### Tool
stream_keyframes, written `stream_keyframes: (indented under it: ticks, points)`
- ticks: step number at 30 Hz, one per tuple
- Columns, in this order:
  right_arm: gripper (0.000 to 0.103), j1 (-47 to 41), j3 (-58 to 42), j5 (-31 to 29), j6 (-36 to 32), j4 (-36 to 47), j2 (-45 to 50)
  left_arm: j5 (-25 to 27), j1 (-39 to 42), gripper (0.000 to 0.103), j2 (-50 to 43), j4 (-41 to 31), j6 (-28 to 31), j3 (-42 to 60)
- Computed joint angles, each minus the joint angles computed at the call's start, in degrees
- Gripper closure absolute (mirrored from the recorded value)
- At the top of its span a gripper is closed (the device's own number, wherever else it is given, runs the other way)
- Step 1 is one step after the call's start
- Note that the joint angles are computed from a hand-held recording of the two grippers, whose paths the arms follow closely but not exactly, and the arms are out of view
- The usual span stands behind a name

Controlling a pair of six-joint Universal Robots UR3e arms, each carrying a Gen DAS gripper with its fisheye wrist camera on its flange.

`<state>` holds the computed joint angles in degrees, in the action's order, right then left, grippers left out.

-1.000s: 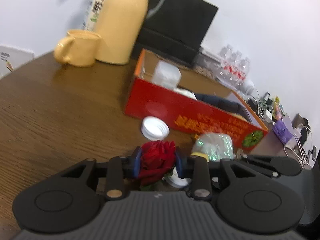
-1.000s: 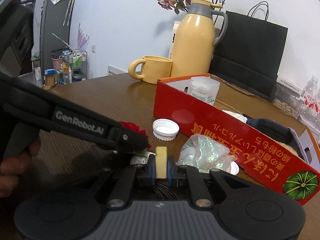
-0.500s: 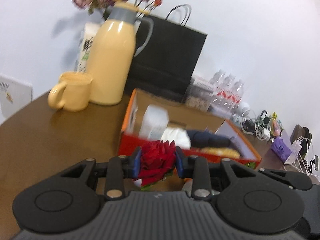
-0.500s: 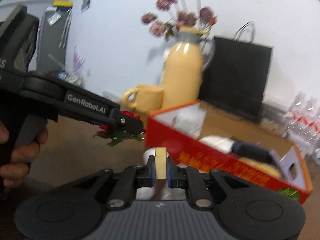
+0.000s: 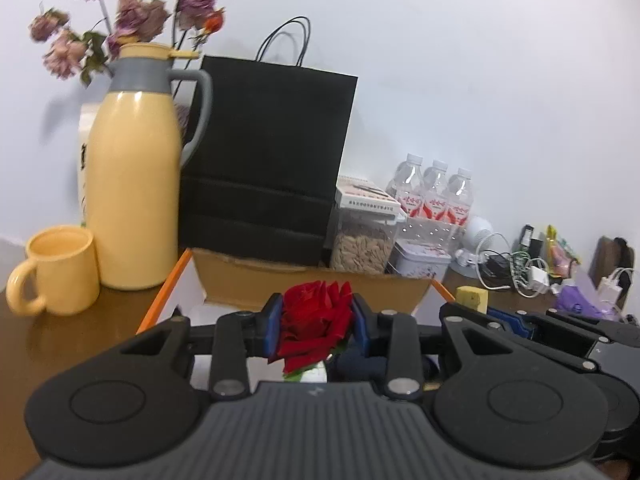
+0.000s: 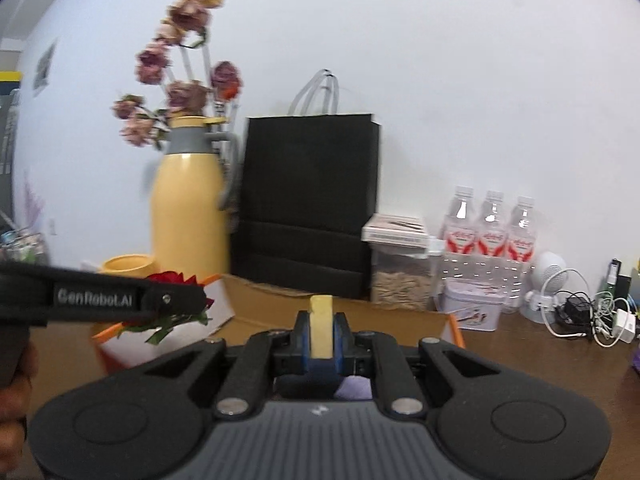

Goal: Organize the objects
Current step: 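Carry the yellow block and red rose into the box and open both grippers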

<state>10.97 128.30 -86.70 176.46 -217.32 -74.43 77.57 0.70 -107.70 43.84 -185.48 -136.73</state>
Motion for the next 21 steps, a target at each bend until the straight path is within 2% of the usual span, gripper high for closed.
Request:
stream_keyframes:
  ticks: [2,5,9,11,13,14,15,16,17,18,19,21]
  points:
    - [0.093,-0.4,-3.2,-0.5,0.2,1.1,2.5,3.3,-2.2,0.067,-3.6,0.6,-1.1,3.7]
    - [0.093,-1.6,-3.0,0.4,0.6,-2.2,5.6,4.2,-2.7,0.067,-6.6,0.9,-1.5,6.2]
    - [0.092,-2.7,-4.2,1.5,0.8,-0.8,7.4,5.8,-3.5,0.065,-9.4,1.2,-0.1,8.6]
    - [0.092,-2.9,-4.5,1.7,0.7,-0.2,7.8,6.9,-3.8,0.059,-10.1,2.0,0.3,8.8]
    - [0.087,-2.8,-4.5,1.3,0.6,-0.2,8.0,7.1,-3.6,0.042,-10.6,3.9,0.4,8.4]
    - [0.083,-2.7,-4.4,1.2,0.6,-0.1,7.9,7.5,-3.6,0.035,-11.0,5.3,0.1,8.2]
    - [0.069,-2.7,-4.3,1.0,0.6,-0.5,8.0,8.5,-3.9,0.019,-11.8,7.2,-0.3,8.1]
    - [0.052,-2.5,-4.3,0.7,0.7,-0.8,8.0,9.9,-4.4,0.008,-12.8,9.7,-0.4,8.1]
    - [0.044,-2.4,-4.2,0.5,0.8,-1.2,8.1,11.3,-4.9,0.003,-13.6,11.6,-0.3,8.2]
    - [0.032,-2.5,-4.1,0.5,0.9,-1.5,8.2,12.7,-5.5,0.000,-14.3,13.4,-0.3,8.3]
    - [0.020,-2.5,-4.1,0.5,1.0,-1.7,8.2,13.8,-6.0,0.000,-14.8,14.5,-0.5,8.6]
    - [0.005,-2.4,-4.1,0.2,1.2,-2.1,8.2,13.2,-5.7,0.000,-13.8,13.8,-0.6,8.2]
